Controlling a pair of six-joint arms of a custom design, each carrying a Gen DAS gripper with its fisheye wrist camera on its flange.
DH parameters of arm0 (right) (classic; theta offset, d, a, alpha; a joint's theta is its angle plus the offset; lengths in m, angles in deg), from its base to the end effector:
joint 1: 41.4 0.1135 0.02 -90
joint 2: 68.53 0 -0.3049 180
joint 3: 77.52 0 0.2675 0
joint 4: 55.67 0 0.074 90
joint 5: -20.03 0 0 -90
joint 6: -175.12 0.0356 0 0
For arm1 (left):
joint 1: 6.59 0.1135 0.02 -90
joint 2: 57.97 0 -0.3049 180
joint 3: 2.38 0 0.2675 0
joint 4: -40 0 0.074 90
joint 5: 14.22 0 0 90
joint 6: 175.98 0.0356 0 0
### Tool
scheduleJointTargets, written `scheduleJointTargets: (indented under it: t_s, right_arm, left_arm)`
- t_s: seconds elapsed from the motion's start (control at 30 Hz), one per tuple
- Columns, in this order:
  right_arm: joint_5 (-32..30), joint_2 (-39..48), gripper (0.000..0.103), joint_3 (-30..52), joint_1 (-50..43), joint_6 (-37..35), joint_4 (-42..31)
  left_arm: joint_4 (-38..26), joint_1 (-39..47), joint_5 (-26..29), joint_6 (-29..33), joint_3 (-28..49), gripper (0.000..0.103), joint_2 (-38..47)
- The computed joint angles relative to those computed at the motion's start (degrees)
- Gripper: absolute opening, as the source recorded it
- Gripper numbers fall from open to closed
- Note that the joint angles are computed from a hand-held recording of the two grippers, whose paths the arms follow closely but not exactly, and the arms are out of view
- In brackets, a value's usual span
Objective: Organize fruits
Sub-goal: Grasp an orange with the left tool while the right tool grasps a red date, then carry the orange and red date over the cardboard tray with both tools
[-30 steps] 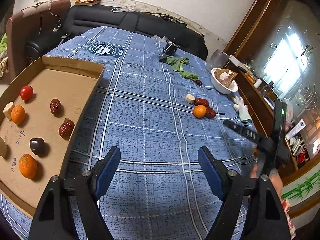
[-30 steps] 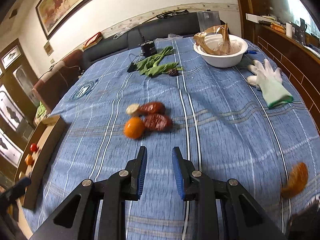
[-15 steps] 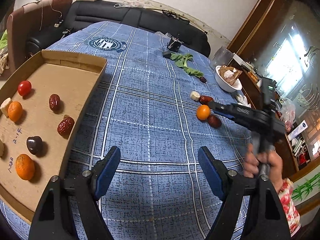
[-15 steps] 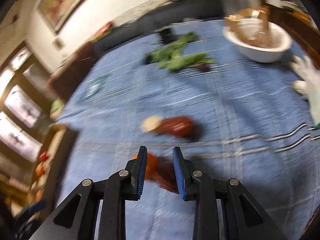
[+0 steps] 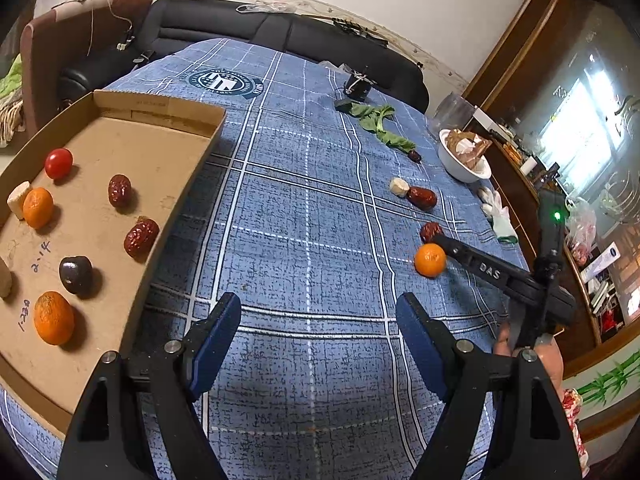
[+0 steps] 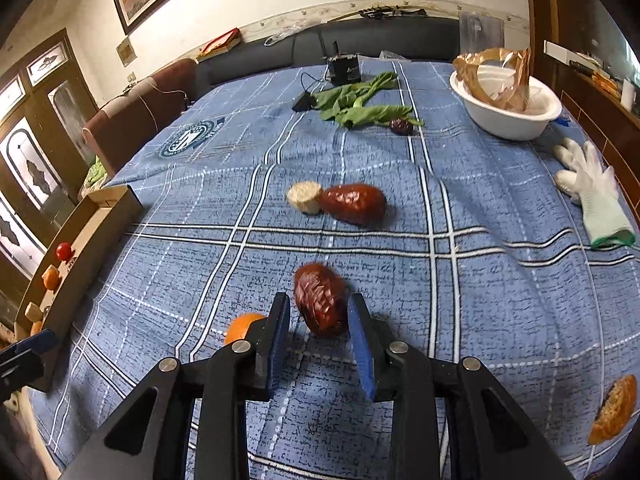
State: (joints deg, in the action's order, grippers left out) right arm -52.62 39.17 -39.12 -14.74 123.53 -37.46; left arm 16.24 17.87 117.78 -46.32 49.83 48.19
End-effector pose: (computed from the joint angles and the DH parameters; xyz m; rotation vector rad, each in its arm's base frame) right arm 0.2506 0.1139 0.0697 0.3758 2.3838 0.1478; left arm 0.2681 0.0958 0.0919 0.4325 2.4610 -0.6695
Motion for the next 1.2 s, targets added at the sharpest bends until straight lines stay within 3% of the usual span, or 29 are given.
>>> scheduleJointTargets:
  t_s: [0.23,0.4,0.7,0.83,1.03,1.13,1.2]
  right_arm:
    - [-3.9,2.6,0.029,-3.8,-3.3,2.4,10.2]
    - [-3.0,0.7,0.028,-7.0,-4.0,3.8,13.5]
    - [-2.1,-0.9,0.028,-8.0,-4.5,3.8,12.8]
    - [-6.8,0.7,0.029,-7.8,-6.4,2.5,16.3]
    - [-9.9,3.0,0.03,-5.9,-6.8,1.9,15.6]
    - [-8.8,2.8,0.029,-5.9,-6.3,2.0,15.2]
    - [-7.9,2.4,0.029,-6.4,-6.1,2.3,15.4]
  left_arm:
    - [4.0,-4.3,-2.5,-0.5,-3.4,0.079,-1.4]
    - [7.7,-9.5,-4.8,-2.5,-5.9,0.079,-2.9]
    - [18.7,-27.1,-11.6,-9.9,-7.0,0.079,-0.7]
    - [21.2,-32.5,-13.2,-11.5,-4.6,0.071,3.4]
    - [24.8,-36.2,-14.5,-11.7,-3.2,0.061,6.7]
    - [25.5,-37.7,-15.6,-12.4,-2.3,0.047,8.8]
    - [27.2,-38.0,-15.6,-12.4,-3.2,0.044,8.7]
